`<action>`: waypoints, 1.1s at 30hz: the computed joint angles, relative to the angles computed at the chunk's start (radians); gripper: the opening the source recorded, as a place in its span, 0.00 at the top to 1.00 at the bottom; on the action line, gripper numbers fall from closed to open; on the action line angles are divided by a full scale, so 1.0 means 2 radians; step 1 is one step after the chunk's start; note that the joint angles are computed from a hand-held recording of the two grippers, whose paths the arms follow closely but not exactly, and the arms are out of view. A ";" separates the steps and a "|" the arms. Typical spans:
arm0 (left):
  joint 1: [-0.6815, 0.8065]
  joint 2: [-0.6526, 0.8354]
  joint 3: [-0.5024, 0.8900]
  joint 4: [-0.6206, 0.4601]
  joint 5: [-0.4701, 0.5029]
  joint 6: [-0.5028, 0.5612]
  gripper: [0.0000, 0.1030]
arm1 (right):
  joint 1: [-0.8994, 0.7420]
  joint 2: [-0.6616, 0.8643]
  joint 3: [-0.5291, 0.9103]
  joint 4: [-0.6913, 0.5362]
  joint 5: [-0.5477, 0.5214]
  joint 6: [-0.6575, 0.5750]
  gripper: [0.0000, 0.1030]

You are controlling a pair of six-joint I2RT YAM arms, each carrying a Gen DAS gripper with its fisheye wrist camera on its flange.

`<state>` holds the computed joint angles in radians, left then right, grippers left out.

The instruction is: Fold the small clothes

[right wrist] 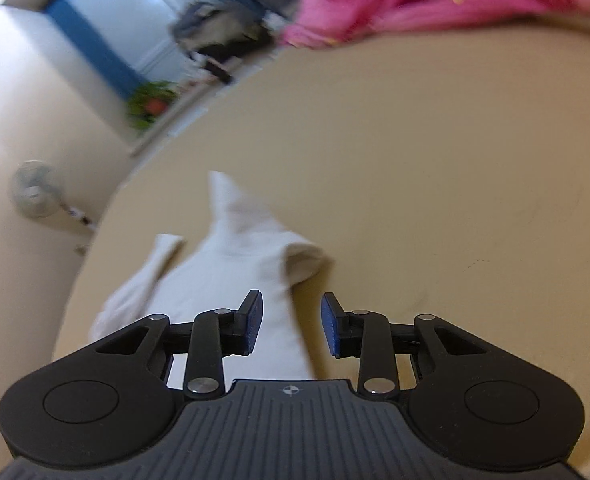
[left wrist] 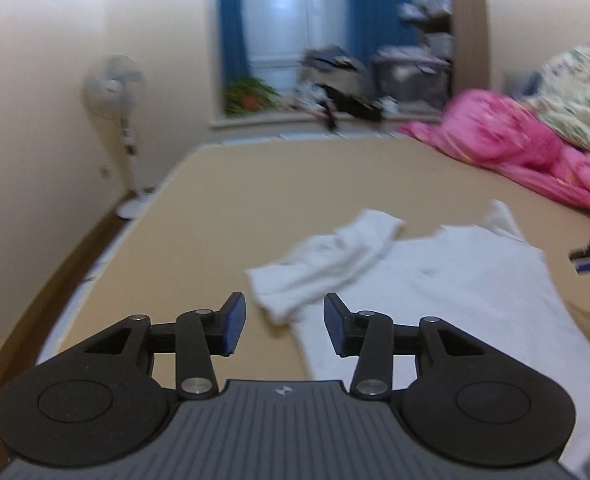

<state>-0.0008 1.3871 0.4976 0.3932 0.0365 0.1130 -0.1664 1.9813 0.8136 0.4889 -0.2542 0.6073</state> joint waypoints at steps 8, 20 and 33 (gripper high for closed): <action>0.006 0.032 -0.009 0.079 -0.035 -0.077 0.54 | 0.004 0.125 0.129 -0.061 -0.032 0.030 0.65; -0.020 0.049 -0.010 0.089 -0.078 -0.059 0.54 | 0.111 0.131 0.136 0.112 0.113 -0.085 0.95; -0.034 0.053 -0.021 0.109 -0.094 -0.059 0.54 | 0.167 0.057 0.094 -0.004 -0.046 -0.261 0.73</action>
<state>-0.0690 1.4931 0.4560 0.6114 -0.1505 -0.0046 0.1686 2.0951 1.0006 0.4802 -0.3471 0.0851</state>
